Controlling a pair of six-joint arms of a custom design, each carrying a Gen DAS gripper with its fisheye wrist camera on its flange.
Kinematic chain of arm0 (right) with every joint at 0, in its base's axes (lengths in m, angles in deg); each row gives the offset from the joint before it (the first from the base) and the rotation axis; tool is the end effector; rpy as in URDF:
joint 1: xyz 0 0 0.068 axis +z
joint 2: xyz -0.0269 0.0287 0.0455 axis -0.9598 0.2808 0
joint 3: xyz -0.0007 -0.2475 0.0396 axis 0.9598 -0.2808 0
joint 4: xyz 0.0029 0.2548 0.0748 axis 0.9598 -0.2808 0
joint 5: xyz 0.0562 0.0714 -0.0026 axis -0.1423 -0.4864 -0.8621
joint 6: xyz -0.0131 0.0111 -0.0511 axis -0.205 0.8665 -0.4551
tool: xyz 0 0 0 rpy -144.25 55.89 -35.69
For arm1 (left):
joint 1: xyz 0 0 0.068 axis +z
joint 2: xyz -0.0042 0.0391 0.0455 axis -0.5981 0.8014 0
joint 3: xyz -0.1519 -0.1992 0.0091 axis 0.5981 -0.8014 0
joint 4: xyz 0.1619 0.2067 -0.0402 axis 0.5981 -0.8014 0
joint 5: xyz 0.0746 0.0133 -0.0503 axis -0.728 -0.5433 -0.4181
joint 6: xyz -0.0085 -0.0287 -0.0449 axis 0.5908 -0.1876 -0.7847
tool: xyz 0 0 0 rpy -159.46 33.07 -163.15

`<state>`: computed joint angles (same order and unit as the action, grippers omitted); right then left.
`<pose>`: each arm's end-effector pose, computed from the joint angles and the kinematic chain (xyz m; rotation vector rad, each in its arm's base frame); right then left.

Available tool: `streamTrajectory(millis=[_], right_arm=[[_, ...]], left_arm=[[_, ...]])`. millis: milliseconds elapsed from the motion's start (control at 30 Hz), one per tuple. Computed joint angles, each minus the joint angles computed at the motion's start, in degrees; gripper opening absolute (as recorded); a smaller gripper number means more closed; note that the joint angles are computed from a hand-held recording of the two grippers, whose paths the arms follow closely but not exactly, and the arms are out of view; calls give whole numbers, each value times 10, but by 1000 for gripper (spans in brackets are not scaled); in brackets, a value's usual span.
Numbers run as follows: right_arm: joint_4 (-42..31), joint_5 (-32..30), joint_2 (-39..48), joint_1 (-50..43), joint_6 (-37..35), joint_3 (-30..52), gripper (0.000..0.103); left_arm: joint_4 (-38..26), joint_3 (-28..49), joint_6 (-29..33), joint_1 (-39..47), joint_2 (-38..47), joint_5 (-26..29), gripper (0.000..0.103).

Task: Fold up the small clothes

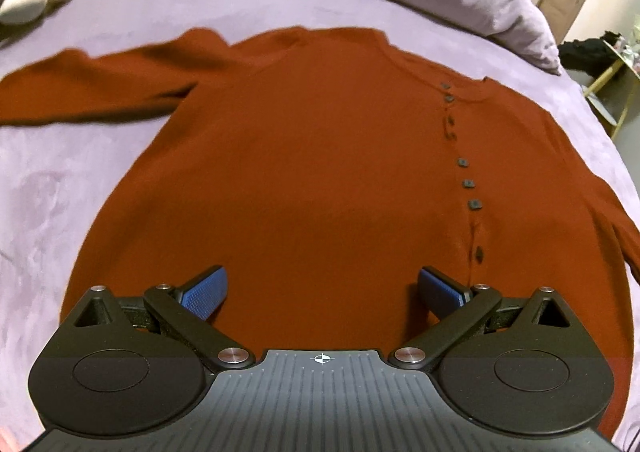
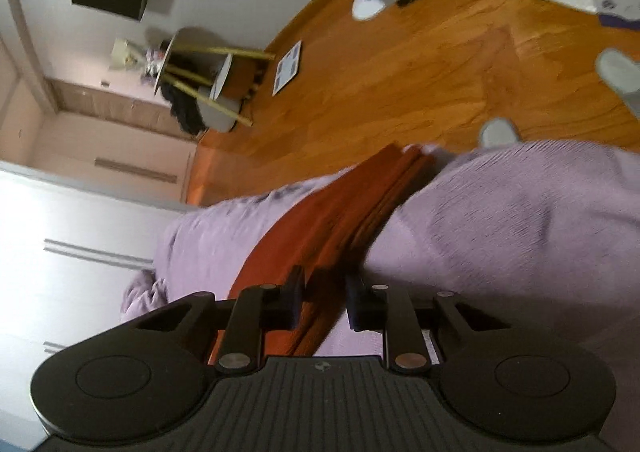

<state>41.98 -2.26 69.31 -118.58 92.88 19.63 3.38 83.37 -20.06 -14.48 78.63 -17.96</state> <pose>0.2043 -0.1797 0.1462 1.5402 1.6042 0.6660 0.2771 0.1051 0.2409 -0.4281 2.5026 -0.1292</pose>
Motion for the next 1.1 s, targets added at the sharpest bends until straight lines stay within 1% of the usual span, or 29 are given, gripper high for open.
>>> streamTrajectory(millis=[67, 133, 167, 200, 267, 300, 400, 433, 467, 533, 567, 633, 700, 767, 833, 867, 900, 967, 1033, 1100], right_arm=[[2, 3, 10, 1, -5, 6, 21], [0, 21, 20, 14, 2, 16, 21], [-13, 23, 14, 11, 5, 22, 24], [-8, 29, 20, 15, 12, 25, 28], [-33, 32, 16, 16, 19, 39, 29], [-40, 32, 9, 13, 18, 39, 32], [-39, 43, 13, 17, 6, 46, 33], [-32, 43, 15, 16, 6, 44, 32], [-27, 46, 21, 16, 7, 46, 26], [-44, 60, 30, 19, -5, 60, 16], [-59, 75, 35, 25, -24, 72, 14], [-102, 137, 24, 55, -88, 96, 10], [-135, 226, -12, 111, -138, 109, 7], [-135, 270, -66, 172, -175, 106, 7], [-116, 275, -118, 256, -223, 110, 7], [-104, 269, -138, 305, -249, 114, 7], [-86, 251, -152, 359, -277, 119, 7], [-60, 195, -152, 447, -317, 132, 7], [-59, 180, -127, 540, -346, 147, 11], [-52, 193, -101, 596, -340, 141, 29]], left_arm=[[9, -11, 2, 12, -4, 9, 103], [13, -17, 9, 17, -6, 14, 103], [12, -17, 16, 18, -6, 15, 103], [10, -15, 21, 16, -4, 15, 103], [0, -9, 34, 16, -2, 14, 103], [-2, -7, 37, 18, -1, 18, 103], [-12, 1, 44, 26, 7, 28, 103], [-13, 5, 44, 27, 10, 30, 103], [-17, 10, 46, 29, 13, 32, 103], [-25, 18, 48, 32, 16, 33, 103], [-26, 20, 50, 34, 12, 33, 103], [-19, 17, 60, 40, -5, 44, 103], [-10, 15, 80, 48, -26, 69, 103], [-2, 22, 90, 50, -37, 90, 103], [2, 42, 89, 52, -34, 129, 103], [1, 56, 84, 51, -25, 149, 103], [-1, 74, 75, 48, -13, 172, 103], [-2, 104, 57, 42, 12, 205, 103], [-3, 127, 50, 37, 36, 236, 103], [-10, 148, 41, 31, 63, 256, 102]])
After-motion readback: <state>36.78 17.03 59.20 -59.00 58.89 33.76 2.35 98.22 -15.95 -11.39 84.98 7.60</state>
